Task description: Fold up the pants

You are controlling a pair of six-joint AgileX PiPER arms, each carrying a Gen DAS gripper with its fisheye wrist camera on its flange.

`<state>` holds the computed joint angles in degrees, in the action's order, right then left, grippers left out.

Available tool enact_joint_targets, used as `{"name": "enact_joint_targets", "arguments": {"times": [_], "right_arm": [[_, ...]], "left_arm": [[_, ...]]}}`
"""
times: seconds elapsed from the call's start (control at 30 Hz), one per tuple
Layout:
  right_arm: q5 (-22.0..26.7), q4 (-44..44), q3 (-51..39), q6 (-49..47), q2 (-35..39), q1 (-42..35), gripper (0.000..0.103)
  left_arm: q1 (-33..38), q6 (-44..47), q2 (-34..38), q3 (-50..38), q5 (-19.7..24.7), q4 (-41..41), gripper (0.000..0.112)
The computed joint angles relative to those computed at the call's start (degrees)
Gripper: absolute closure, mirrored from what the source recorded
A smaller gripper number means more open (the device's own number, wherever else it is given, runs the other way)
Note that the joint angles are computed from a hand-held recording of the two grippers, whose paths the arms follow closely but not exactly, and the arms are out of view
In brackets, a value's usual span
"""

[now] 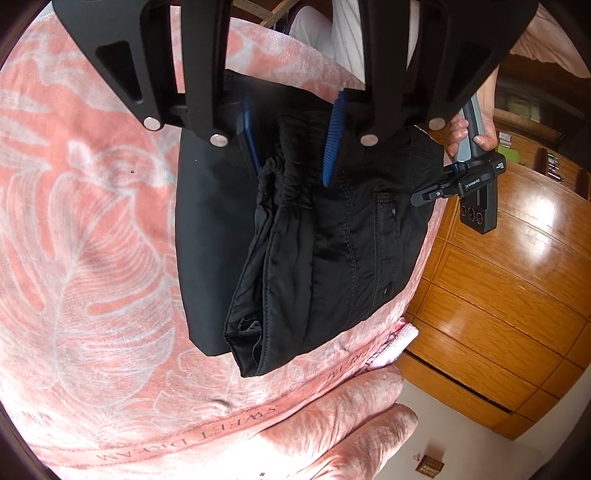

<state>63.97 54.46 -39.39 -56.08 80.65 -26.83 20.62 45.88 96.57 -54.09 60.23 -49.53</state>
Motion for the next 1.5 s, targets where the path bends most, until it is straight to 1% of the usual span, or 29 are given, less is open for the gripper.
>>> {"name": "enact_joint_targets", "arguments": {"times": [0.07, 0.17, 0.23, 0.3, 0.33, 0.4, 0.43, 0.5, 0.57, 0.67, 0.73, 0.83, 0.93, 0.97, 1.03, 1.1, 1.17, 1.2, 1.23, 1.3, 1.33, 1.4, 1.5], "right_arm": [[1.08, 0.17, -0.56, 0.69, -1.78, -0.83, 0.077], [2.69, -0.28, -1.68, 1.39, -4.75, -3.38, 0.078], [2.42, -1.45, -2.66, 1.5, -5.06, -4.52, 0.078], [1.18, -2.73, -2.96, 2.62, -3.58, -4.55, 0.078], [0.06, -3.48, -2.76, 3.36, -2.42, -3.91, 0.078], [-3.21, -4.65, -1.46, 3.84, -0.52, -2.36, 0.078], [-3.94, -4.18, -0.72, 3.39, 0.49, -2.36, 0.078], [-3.26, -2.68, -0.25, 2.09, 2.66, -3.6, 0.075], [-2.55, -2.68, -0.44, 2.3, 2.79, -3.88, 0.071], [-1.66, -3.73, -0.25, 2.18, 0.13, -4.31, 0.063], [-1.63, -5.42, -0.11, 3.08, -2.57, -4.33, 0.056], [1.0, -6.52, 0.47, 2.72, -5.07, -6.17, 0.056], [0.98, -7.34, 1.28, 3.51, -5.66, -5.5, 0.056], [0.37, -7.37, 1.62, 3.74, -5.45, -4.91, 0.057], [0.36, -6.1, 2.08, 3.01, -3.88, -4.62, 0.066], [0.03, -5.09, 2.32, 3.62, -3.36, -4.19, 0.067], [0.24, -5.05, 2.17, 3.99, -4.12, -4.32, 0.071], [0.84, -4.66, 2.11, 3.75, -4.81, -5.01, 0.077], [1.66, -4.52, 1.95, 3.48, -5.44, -6.31, 0.085], [3.79, -4.74, 0.56, 4.16, -4.16, -7.66, 0.085], [3.54, -5.37, 0.14, 4.45, -3.38, -7.06, 0.084], [1.67, -7.16, 0.61, 5.07, -2.88, -5.67, 0.083], [-0.53, -7.66, 0.91, 4.41, -1.86, -4.84, 0.079]], "left_arm": [[-1.57, -2.67, -1.04, -0.33, -0.91, 1.41, 0.051], [-4.85, -7.23, -3.83, -0.86, -2.47, 4.29, 0.051], [-7.21, -10.16, -5.15, -1.62, -3.38, 6.51, 0.05], [-8.91, -11.98, -5.67, -1.98, -4.61, 7.98, 0.05], [-9.29, -12.16, -5.79, -1.74, -5.3, 8.39, 0.049], [-8.64, -11.95, -5.39, -1.33, -5.27, 8.21, 0.046], [-8.43, -11.93, -5.17, -1.19, -5.36, 7.98, 0.045], [-8.61, -11.25, -5.28, -0.73, -5.78, 7.37, 0.043], [-7.63, -10.59, -5.42, -0.59, -5.08, 7.27, 0.043], [-6.0, -9.22, -5.27, -0.51, -3.53, 6.63, 0.043], [-5.57, -8.93, -5.59, -0.03, -3.74, 6.12, 0.043], [-4.32, -7.36, -8.31, 2.73, -4.33, 6.38, 0.038], [-4.73, -6.09, -11.45, 5.18, -5.73, 7.94, 0.031], [-5.21, -5.97, -12.16, 5.77, -6.33, 8.52, 0.029], [-6.26, -6.91, -13.32, 6.61, -7.29, 9.82, 0.027], [-7.07, -8.73, -13.76, 6.63, -7.81, 10.94, 0.027], [-7.3, -9.43, -13.78, 6.12, -7.34, 11.2, 0.027], [-7.55, -9.87, -13.73, 5.91, -7.35, 11.45, 0.027], [-8.02, -10.59, -13.6, 5.57, -7.41, 11.84, 0.027], [-8.77, -11.14, -13.49, 5.45, -7.99, 12.32, 0.026], [-9.78, -11.93, -13.16, 5.26, -8.69, 12.64, 0.025], [-11.35, -13.06, -12.28, 5.06, -10.08, 13.31, 0.022], [-12.38, -13.68, -11.18, 4.51, -11.05, 13.33, 0.02]]}}
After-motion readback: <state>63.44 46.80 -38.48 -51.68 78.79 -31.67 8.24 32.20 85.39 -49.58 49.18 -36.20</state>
